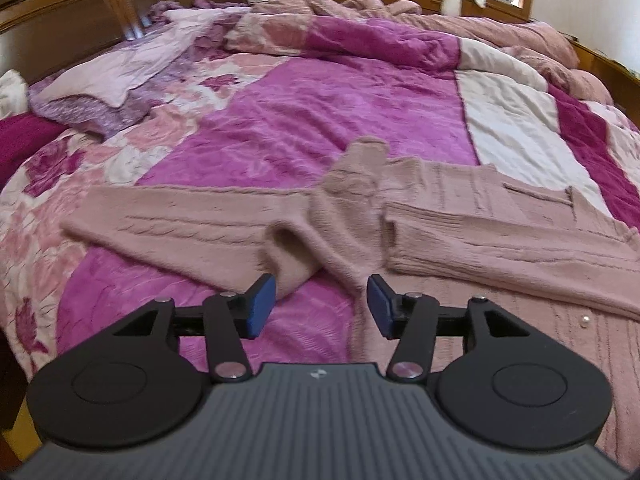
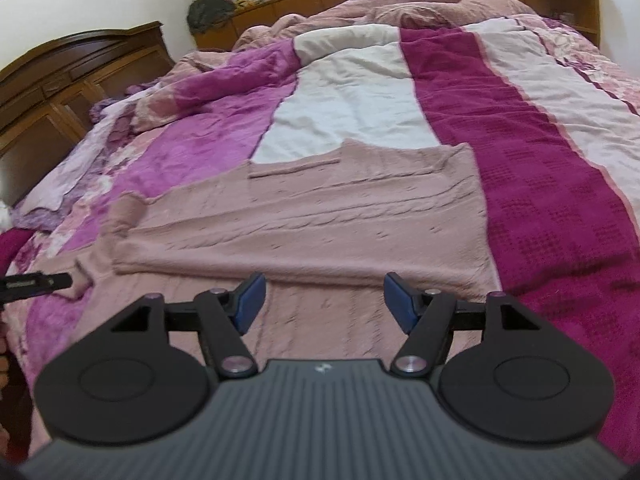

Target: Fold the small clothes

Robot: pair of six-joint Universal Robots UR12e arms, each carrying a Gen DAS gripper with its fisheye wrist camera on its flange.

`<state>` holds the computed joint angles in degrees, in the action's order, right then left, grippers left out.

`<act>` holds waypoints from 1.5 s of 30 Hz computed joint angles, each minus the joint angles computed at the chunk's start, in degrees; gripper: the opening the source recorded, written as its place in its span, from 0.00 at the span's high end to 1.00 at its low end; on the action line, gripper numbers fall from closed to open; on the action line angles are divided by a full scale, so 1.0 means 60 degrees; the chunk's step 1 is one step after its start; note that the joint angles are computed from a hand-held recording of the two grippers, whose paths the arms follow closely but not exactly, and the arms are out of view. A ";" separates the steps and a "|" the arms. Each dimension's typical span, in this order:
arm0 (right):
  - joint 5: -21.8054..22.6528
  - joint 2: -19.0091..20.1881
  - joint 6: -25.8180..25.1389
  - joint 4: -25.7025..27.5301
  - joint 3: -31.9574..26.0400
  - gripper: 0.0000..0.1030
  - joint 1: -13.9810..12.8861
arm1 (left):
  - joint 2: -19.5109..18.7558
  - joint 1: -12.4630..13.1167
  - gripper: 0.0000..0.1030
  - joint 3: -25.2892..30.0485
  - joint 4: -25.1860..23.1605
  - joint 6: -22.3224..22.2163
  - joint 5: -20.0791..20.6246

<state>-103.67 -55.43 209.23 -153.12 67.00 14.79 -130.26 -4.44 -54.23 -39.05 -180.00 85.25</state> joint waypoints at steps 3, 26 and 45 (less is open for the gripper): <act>0.0118 0.0003 0.0090 0.0054 0.0033 0.29 0.0055 | 0.0073 0.0102 0.34 -0.0090 -0.0201 -0.0351 -0.0090; 0.0094 0.0194 0.0031 0.0918 -0.0089 0.29 0.0366 | 0.0132 0.0883 0.34 -0.0729 0.0140 -0.3744 -0.1187; -0.0008 0.0317 0.0019 0.1450 -0.0329 0.29 0.0413 | -0.1302 0.0929 0.34 0.1135 0.0556 -0.5881 -0.0521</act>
<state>-103.72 -53.53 209.35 -144.42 65.02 17.26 -138.07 1.13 -47.42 -35.71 -215.29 82.12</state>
